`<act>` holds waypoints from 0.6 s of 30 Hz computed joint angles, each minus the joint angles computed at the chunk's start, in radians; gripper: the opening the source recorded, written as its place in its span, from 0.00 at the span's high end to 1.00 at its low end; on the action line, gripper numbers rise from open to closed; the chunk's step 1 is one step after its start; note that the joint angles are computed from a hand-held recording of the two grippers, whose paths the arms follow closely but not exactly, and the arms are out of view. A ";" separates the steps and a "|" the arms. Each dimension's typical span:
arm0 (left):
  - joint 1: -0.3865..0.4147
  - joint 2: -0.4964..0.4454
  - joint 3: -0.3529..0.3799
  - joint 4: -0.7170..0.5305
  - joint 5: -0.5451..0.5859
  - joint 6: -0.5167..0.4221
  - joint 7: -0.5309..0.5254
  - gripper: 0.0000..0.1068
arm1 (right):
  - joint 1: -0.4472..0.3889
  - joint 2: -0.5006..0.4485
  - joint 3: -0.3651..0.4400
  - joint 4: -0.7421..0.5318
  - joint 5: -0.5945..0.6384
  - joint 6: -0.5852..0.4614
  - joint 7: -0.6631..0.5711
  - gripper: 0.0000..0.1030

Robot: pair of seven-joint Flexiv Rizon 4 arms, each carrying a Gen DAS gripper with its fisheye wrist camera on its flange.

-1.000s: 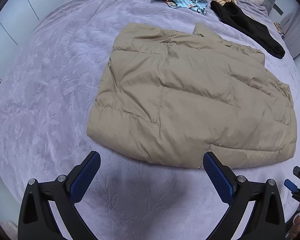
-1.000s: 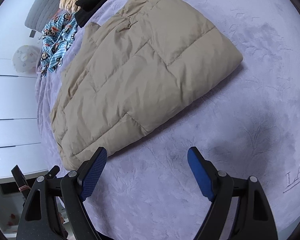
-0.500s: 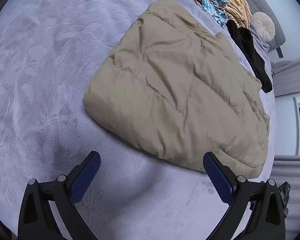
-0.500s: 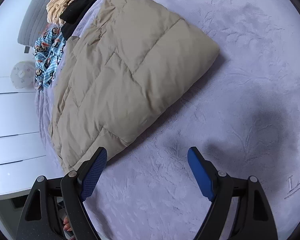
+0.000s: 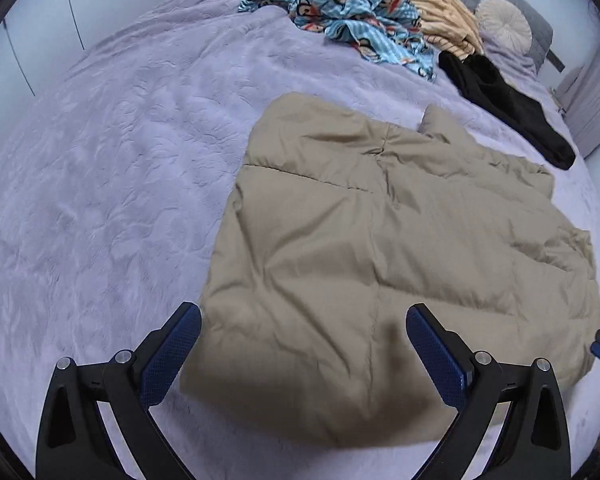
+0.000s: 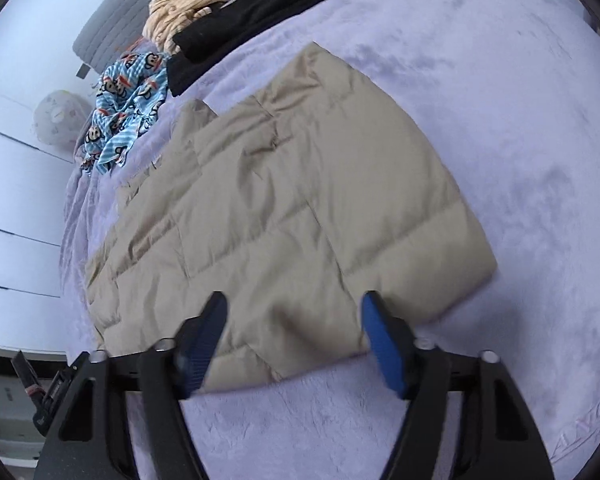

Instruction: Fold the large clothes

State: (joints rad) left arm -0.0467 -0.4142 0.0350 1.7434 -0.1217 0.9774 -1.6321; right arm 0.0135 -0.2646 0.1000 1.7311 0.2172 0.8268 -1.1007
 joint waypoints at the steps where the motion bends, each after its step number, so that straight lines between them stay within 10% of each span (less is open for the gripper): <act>1: -0.012 -0.038 0.016 -0.051 0.032 -0.045 -0.021 0.04 | 0.006 -0.032 -0.006 -0.031 -0.012 -0.016 0.004 0.58; 8: -0.011 -0.063 0.016 -0.097 0.063 -0.085 -0.037 0.04 | -0.015 -0.122 0.000 -0.111 -0.009 -0.028 0.012 0.58; 13: 0.126 0.100 -0.104 0.171 -0.338 -0.049 0.161 0.04 | -0.096 -0.007 0.049 -0.007 0.184 0.018 -0.101 0.21; 18: 0.121 0.165 -0.096 0.355 -0.619 -0.094 0.214 0.04 | -0.130 0.088 0.030 0.132 0.399 0.000 -0.112 0.21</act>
State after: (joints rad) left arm 0.0744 -0.2495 -0.0610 2.0988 -0.7412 0.8838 -1.4179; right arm -0.1161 -0.1762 0.1297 1.8636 0.6159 0.8270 -1.2129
